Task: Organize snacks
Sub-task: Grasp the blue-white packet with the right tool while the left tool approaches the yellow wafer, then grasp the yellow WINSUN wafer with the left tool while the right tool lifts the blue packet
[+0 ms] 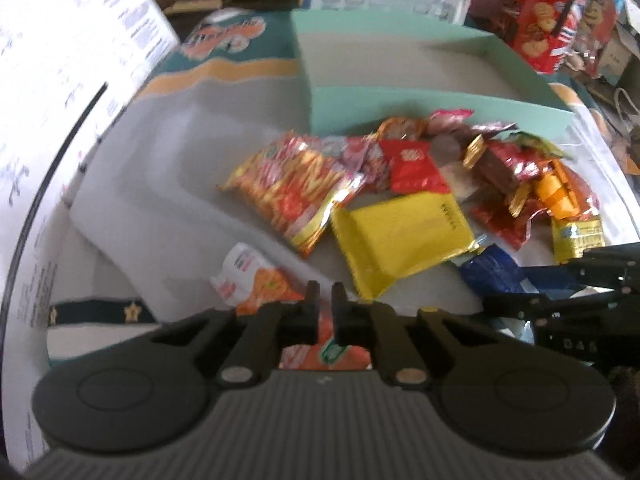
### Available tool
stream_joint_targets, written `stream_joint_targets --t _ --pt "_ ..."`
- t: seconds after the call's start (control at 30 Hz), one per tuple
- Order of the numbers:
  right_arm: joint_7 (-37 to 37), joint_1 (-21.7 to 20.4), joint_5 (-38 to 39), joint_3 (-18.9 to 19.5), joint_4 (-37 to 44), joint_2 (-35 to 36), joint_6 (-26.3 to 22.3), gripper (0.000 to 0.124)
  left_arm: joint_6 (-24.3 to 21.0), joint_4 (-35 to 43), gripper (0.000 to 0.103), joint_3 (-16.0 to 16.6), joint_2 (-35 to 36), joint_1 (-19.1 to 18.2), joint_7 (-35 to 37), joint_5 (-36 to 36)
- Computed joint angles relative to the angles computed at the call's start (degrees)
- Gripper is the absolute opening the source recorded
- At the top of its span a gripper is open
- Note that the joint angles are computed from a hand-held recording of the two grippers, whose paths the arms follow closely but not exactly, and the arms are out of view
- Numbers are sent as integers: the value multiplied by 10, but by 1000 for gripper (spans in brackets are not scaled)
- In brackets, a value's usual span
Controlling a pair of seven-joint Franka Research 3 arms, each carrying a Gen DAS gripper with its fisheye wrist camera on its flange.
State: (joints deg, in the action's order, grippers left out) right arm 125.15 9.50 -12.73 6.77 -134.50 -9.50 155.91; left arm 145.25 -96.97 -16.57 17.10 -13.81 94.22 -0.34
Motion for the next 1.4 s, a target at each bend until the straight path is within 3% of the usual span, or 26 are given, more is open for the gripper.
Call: stream_joint_targets --t 0.03,0.17,0.2,0.3,0.43,0.47,0.57,0.63,0.67,0.77,0.8,0.93,0.97,1.07,1.27,1.4 --pt "4 -1 6 -2 -5 -4 3 38 4 4 15 -5 1 1 16 -2" --pt "3 -2 51 -13 -18 -13 15 38 11 38 58 -33 26 3 136 -14" --pt "8 -3 59 -12 -22 -17 17 38 21 45 62 -36 35 -2 164 -7" --pt "32 -17 54 -3 -35 -31 16 38 17 89 62 -32 73 -26 213 32" --pt "46 -23 69 -1 -57 -50 20 38 -43 161 61 -21 125 -54 244 64" --pt "47 -24 73 -1 -61 -53 22 38 -63 174 54 -26 133 -51 252 53" --pt "44 -28 77 3 -67 -57 25 38 -63 158 40 -27 118 -50 247 39" --pt "40 -33 65 9 -61 -54 18 40 -69 144 38 -27 104 -47 232 23" --pt "41 -34 57 13 -54 -48 14 41 -66 136 38 -26 99 -45 227 20" --pt "51 -35 16 23 -22 -23 -8 45 -59 129 61 -15 96 -56 211 40" --pt "56 -35 -1 24 -17 -20 -14 45 -65 137 64 -7 103 -62 200 53" --pt "75 -27 -48 22 -3 -12 -34 39 -56 137 67 -1 113 -73 197 88" --pt "79 -24 -46 18 -3 -13 -37 38 -42 128 63 -2 111 -72 200 92" --pt "83 -17 -24 6 -9 -26 -42 37 -60 135 55 -18 111 -58 206 63" --pt "28 -2 84 -20 -48 -77 -26 37 -117 140 54 -41 92 -15 212 -42" --pt "-2 -3 131 -19 -48 -99 -26 37 -111 127 52 -40 69 -3 218 -82"
